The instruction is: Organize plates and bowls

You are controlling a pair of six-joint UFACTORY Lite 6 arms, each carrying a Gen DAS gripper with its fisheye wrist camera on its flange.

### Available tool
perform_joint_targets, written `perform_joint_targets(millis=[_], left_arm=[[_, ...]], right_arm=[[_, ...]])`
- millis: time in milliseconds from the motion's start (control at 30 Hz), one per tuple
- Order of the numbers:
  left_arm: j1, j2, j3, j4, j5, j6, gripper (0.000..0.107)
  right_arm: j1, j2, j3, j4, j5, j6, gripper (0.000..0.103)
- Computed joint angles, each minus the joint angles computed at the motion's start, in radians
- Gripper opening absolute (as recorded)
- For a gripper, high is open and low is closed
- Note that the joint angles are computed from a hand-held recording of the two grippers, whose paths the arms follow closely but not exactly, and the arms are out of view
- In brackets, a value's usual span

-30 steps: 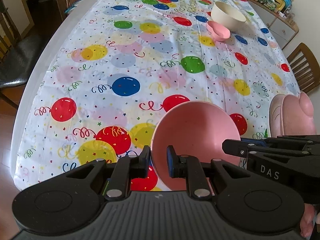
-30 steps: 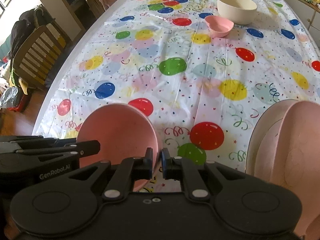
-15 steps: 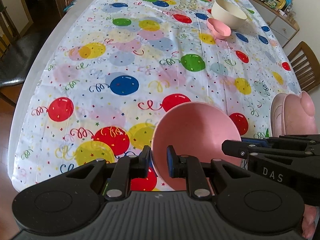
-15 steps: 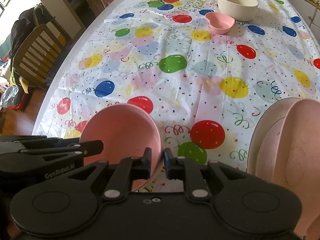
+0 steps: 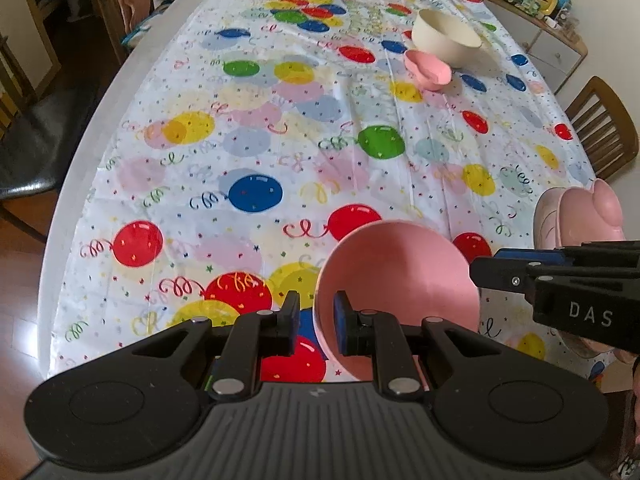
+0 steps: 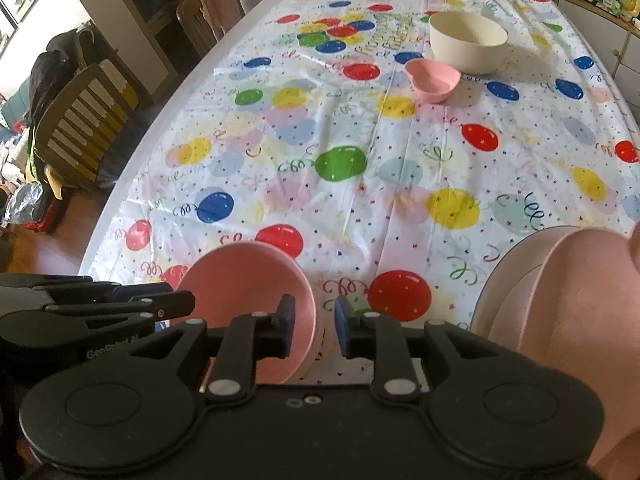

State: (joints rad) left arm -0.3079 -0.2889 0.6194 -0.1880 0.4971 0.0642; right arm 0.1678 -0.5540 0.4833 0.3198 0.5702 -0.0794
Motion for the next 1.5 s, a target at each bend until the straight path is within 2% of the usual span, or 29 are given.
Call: perform_joint_targets(millis=[267,400,767,933,1000,1067,1133,1167,1300,1433,1500], left_arm=[[-0.018,-0.038,0.074,0.000,0.026,0.004,0.017],[-0.031,-0.016,0.138,-0.015,0.013,0.021,0.017],[-0.102,0.200,0.416,0.053,-0.035,-0.079,0.017],[-0.136,0.318,0.553,0.056,-0.055,-0.093,0.018],[-0.147,0.365,0.609,0.055,-0.058,-0.098,0.024],[-0.158,0.410,0.658,0.055,-0.065,-0.110,0.033],[-0.168,0.458,0.711,0.062,-0.070,-0.129,0.056],[-0.176,0.483,0.738,0.087,-0.077,-0.161,0.060],[-0.198,0.597,0.871,0.127,-0.068,-0.196,0.063],[-0.211,0.733,1.036,0.183,-0.057,-0.258,0.076],[-0.213,0.801,1.123,0.179,-0.045,-0.262,0.077]], right_arm=[[-0.078,-0.029,0.052,0.020,0.053,-0.076,0.026],[-0.143,-0.018,0.107,0.041,0.073,-0.135,0.033],[-0.355,0.117,0.291,0.142,0.106,-0.353,0.040],[-0.431,0.218,0.398,0.185,0.101,-0.429,0.052],[-0.456,0.260,0.438,0.212,0.101,-0.464,0.055],[-0.481,0.303,0.478,0.237,0.094,-0.499,0.062],[-0.504,0.348,0.516,0.262,0.088,-0.532,0.067],[-0.515,0.371,0.537,0.268,0.089,-0.544,0.067],[-0.547,0.479,0.633,0.287,0.086,-0.581,0.073],[-0.576,0.592,0.737,0.325,0.080,-0.635,0.083],[-0.590,0.647,0.788,0.345,0.082,-0.660,0.087]])
